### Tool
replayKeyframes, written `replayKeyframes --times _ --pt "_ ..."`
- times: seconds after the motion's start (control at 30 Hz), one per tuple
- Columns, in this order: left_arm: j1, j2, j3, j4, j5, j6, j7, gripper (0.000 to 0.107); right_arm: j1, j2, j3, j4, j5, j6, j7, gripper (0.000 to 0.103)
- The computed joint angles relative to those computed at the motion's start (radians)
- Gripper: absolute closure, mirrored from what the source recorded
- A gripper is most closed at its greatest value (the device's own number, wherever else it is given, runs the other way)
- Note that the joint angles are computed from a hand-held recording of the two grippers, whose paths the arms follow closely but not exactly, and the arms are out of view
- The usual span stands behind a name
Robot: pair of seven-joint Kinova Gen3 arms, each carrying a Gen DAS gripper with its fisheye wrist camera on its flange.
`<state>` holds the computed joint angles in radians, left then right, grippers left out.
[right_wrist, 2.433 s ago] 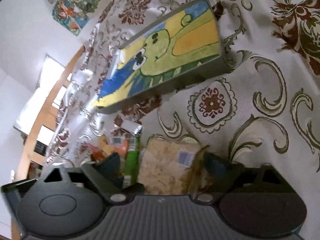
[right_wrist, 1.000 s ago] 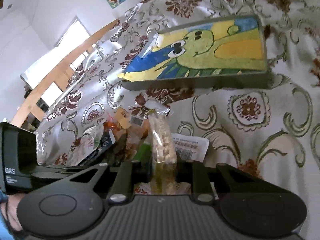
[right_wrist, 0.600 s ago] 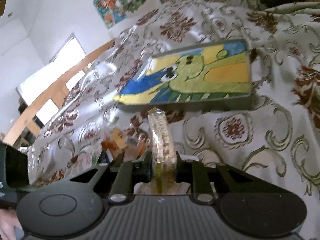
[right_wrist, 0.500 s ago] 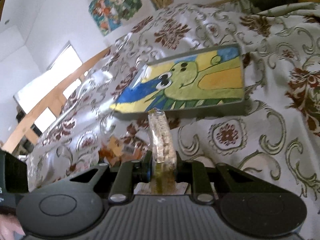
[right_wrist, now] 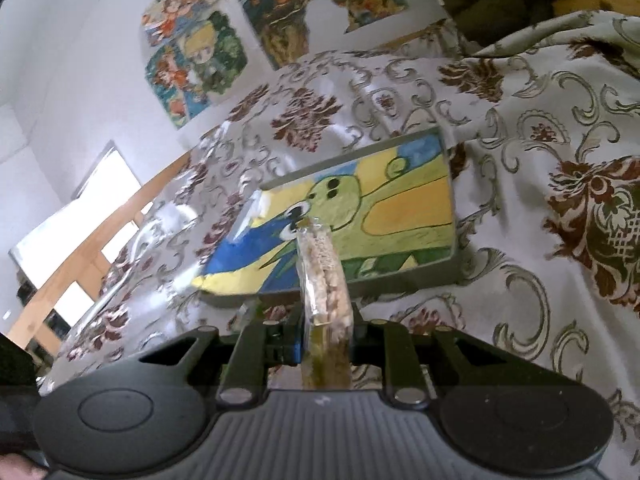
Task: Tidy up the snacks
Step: 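Lift both held snacks and carry them over the grey frog tray, then lower the rice-cake bar into the tray and open the right tool while the left releases the green stick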
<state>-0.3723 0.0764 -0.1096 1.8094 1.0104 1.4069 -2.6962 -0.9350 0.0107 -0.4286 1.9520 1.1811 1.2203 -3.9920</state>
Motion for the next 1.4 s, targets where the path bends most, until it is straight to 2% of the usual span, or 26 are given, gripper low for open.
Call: replayKeyframes --times 0.2,0.37,0.53,0.67,0.87,1.1,1.2,1.23,1.27,1.3,1.4 --pt "0.069 0.035 0.057 -0.056 0.049 -0.107 0.029 0.09 0.031 0.017 0.031 0.026 0.089 0.011 -0.103 0.081" --pt "0.134 0.076 0.104 -0.112 0.041 -0.214 0.067 0.09 0.089 0.041 0.082 0.046 0.194 -0.052 -0.165 0.081" --pt "0.185 0.142 0.154 -0.165 0.035 -0.32 0.117 0.09 0.141 0.076 0.123 0.036 0.244 -0.12 -0.103 0.081" --pt "0.215 0.189 0.191 -0.203 0.027 -0.405 0.148 0.09 0.183 0.099 0.154 0.043 0.282 -0.198 -0.117 0.081" --pt "0.242 0.234 0.238 -0.238 -0.017 -0.498 0.176 0.089 0.222 0.108 0.175 0.054 0.255 -0.289 -0.096 0.08" --pt "0.241 0.252 0.266 -0.232 -0.051 -0.548 0.182 0.089 0.218 0.114 0.177 0.057 0.217 -0.283 -0.084 0.077" --pt "0.242 0.251 0.27 -0.223 -0.057 -0.57 0.187 0.089 0.214 0.123 0.179 0.023 0.176 -0.266 0.0 0.069" --pt "0.241 0.252 0.272 -0.223 -0.059 -0.571 0.193 0.089 0.207 0.13 0.178 0.007 0.159 -0.245 0.035 0.055" --pt "0.24 0.253 0.273 -0.222 -0.06 -0.574 0.194 0.089 0.197 0.141 0.178 -0.016 0.136 -0.212 0.074 0.034" --pt "0.239 0.251 0.275 -0.22 -0.061 -0.576 0.192 0.089 0.184 0.153 0.18 -0.036 0.12 -0.174 0.106 0.027" --pt "0.238 0.245 0.277 -0.213 -0.065 -0.586 0.192 0.089 0.161 0.156 0.188 -0.047 0.112 -0.132 0.135 0.023"
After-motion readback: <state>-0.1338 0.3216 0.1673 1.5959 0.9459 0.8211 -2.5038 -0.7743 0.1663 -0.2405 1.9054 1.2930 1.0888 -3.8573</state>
